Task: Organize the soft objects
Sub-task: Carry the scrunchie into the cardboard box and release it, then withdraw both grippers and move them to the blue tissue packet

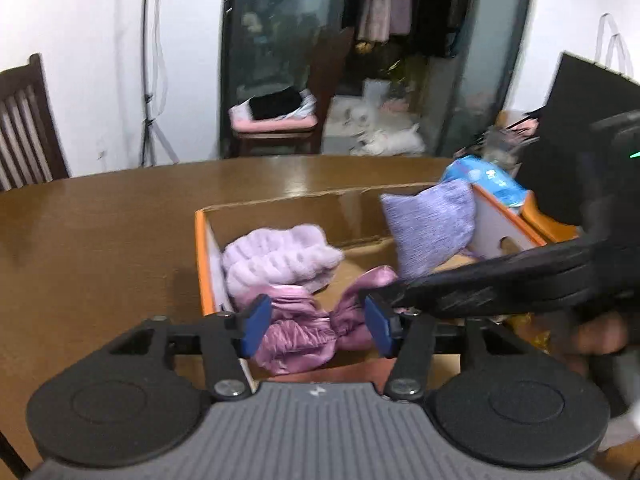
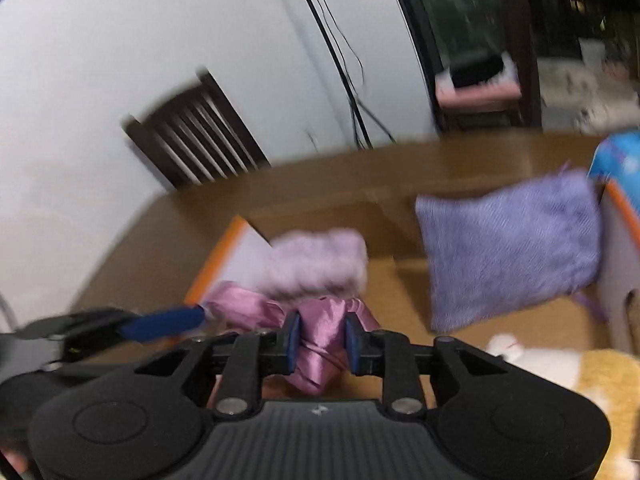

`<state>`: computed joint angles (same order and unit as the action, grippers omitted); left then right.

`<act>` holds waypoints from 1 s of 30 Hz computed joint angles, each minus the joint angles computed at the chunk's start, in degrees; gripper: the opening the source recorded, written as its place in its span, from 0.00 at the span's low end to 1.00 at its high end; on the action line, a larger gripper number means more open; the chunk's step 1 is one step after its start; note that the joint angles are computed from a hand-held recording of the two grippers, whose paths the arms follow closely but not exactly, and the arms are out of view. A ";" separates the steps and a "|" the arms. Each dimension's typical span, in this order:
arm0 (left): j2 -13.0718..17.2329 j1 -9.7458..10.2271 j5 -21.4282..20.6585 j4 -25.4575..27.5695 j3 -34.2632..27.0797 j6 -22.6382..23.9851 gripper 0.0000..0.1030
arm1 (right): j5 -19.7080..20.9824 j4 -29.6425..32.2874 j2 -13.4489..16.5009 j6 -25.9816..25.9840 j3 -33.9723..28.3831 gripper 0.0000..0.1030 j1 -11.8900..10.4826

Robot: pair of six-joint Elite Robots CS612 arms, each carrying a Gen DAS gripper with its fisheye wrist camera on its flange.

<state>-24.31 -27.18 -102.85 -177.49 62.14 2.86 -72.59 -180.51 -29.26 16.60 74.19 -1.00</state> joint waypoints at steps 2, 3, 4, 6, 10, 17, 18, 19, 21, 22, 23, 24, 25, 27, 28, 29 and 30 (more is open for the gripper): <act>-0.14 0.16 0.04 -1.74 0.51 0.11 0.55 | 0.03 2.09 0.85 -0.90 -1.32 0.33 0.32; -0.03 0.35 0.09 -2.71 0.56 0.11 0.57 | 0.73 2.42 1.11 -1.18 -1.61 0.33 0.31; -0.20 0.46 0.17 -3.38 0.93 -0.22 0.60 | 1.18 2.36 1.23 -1.42 -1.70 0.36 0.29; -0.69 0.66 -0.36 -3.71 1.36 -0.33 0.61 | 1.31 1.20 1.12 -1.76 -1.33 0.45 0.27; -2.60 0.70 -0.06 -7.27 4.27 -0.70 0.66 | 1.67 -1.16 -0.72 -3.19 1.10 0.52 -0.11; -7.95 0.46 0.24 -15.66 13.56 -1.13 0.71 | -3.30 -11.64 -8.49 -6.26 12.99 0.53 -1.43; -8.81 0.39 0.52 -16.91 15.20 -1.09 0.72 | -4.30 -13.04 -9.80 -7.14 15.17 0.54 -1.64; -9.67 0.28 1.01 -18.23 16.90 -1.05 0.74 | -5.39 -14.63 -11.17 -8.04 17.56 0.54 -1.88; -11.26 0.05 1.71 -20.81 20.07 -0.68 0.76 | -7.73 -17.71 -13.53 -9.21 21.88 0.57 -2.29; -11.98 -0.11 1.97 -22.09 21.54 -0.51 0.78 | -8.63 -19.13 -14.33 -9.34 23.49 0.59 -2.48; -12.55 -0.27 1.99 -23.18 22.71 -0.30 0.78 | -9.35 -20.76 -15.25 -9.13 25.40 0.59 -2.71; -13.05 -0.44 2.13 -24.04 23.67 -0.32 0.79 | -9.45 -22.20 -16.10 -9.05 27.23 0.59 -3.03; -13.59 -0.67 2.44 -24.85 24.67 -0.60 0.79 | -9.22 -23.35 -16.71 -8.99 28.60 0.59 -3.34; -14.44 -1.14 2.96 -26.45 26.44 -1.45 0.79 | -9.20 -25.77 -17.56 -8.39 30.82 0.59 -3.51; -14.81 -1.33 2.96 -27.73 27.57 -2.04 0.79 | -9.14 -27.28 -17.90 -8.21 31.95 0.59 -3.49; -15.03 -1.43 2.77 -29.09 28.61 -2.58 0.80 | -9.13 -29.11 -18.16 -8.10 33.16 0.59 -3.40; -15.30 -1.67 2.91 -30.97 30.11 -3.26 0.81 | -9.18 -30.81 -18.25 -8.15 34.20 0.59 -3.25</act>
<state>-39.61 -28.85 -99.94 -208.46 92.25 -0.40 -81.76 -211.32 -47.51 8.45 108.40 -4.25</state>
